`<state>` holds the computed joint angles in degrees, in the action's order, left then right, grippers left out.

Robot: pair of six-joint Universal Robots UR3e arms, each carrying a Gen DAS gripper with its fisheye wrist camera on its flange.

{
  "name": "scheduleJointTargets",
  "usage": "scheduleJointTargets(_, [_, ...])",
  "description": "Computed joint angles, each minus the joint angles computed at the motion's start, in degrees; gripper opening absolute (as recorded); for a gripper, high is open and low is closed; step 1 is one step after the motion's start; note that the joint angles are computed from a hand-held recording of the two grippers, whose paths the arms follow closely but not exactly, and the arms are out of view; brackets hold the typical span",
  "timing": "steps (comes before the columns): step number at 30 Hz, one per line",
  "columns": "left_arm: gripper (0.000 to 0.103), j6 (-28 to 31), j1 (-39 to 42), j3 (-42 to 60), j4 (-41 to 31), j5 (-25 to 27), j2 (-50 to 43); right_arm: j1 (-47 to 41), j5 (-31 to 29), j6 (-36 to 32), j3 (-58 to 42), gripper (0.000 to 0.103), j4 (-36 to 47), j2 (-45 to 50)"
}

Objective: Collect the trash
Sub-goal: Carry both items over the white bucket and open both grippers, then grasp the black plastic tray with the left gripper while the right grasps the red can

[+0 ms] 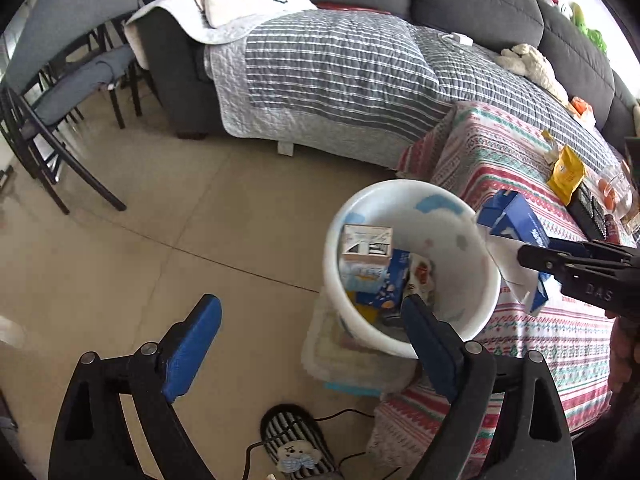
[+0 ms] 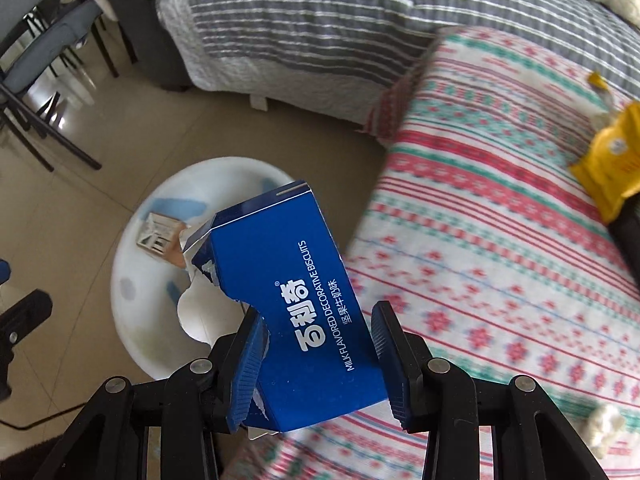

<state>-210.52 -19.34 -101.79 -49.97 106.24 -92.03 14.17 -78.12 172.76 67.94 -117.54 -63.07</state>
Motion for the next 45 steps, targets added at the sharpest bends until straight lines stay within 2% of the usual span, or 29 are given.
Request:
scheduleJointTargets(8, [0.093, 0.53, 0.88, -2.19, 0.78, -0.67, 2.19, 3.12, -0.92, 2.81, -3.97, 0.049, -1.63, 3.67])
scheduleJointTargets(9, [0.093, 0.51, 0.85, -2.27, 0.90, -0.70, 2.25, 2.90, -0.17, 2.95, -4.43, 0.052, -1.49, 3.95])
scheduleJointTargets(10, [0.093, 0.51, 0.79, -2.23, 0.95, -0.73, 2.26, 2.51, 0.88, 3.25, -4.61, 0.062, -1.43, 3.98])
scheduleJointTargets(13, [0.093, 0.38, 0.25, -1.72, 0.92, -0.53, 1.92, 1.61, 2.87, 4.08, -2.90, 0.085, -3.30, 2.79])
scheduleJointTargets(16, [0.093, 0.33, -0.41, -0.75, 0.60, -0.23, 1.13, 1.33, 2.12, 3.53, -1.28, 0.098, -5.04, 1.22])
scheduleJointTargets(18, [0.093, 0.34, -0.79, -0.20, 0.43, -0.13, 0.64, 1.02, 1.53, 3.17, 1.36, 0.102, -7.41, -0.65])
scheduleJointTargets(22, [0.093, 0.23, -1.78, 1.86, -0.15, 0.13, -0.81, -0.86, 0.80, 1.19, 6.53, 0.103, -11.32, -4.49])
scheduleJointTargets(29, [0.093, -0.53, -4.60, 8.58, -1.80, 0.38, -5.40, -6.36, 0.01, -5.54, 13.74, 0.103, -11.20, -11.36])
scheduleJointTargets(35, [0.093, -0.63, -7.67, 18.37, -5.00, 0.75, -12.19, -14.33, 1.93, -9.28, 18.37, 0.103, -7.76, -16.45])
scheduleJointTargets(40, [0.093, -1.23, -10.02, 28.47, -8.89, 0.42, -19.14, -21.09, 0.62, -12.33, 21.00, 0.103, -7.63, -19.36])
scheduleJointTargets(45, [0.093, -1.36, -11.80, 40.18, -13.42, 0.07, -26.76, -29.74, 0.36, -11.76, 18.92, 0.103, -6.41, -17.79])
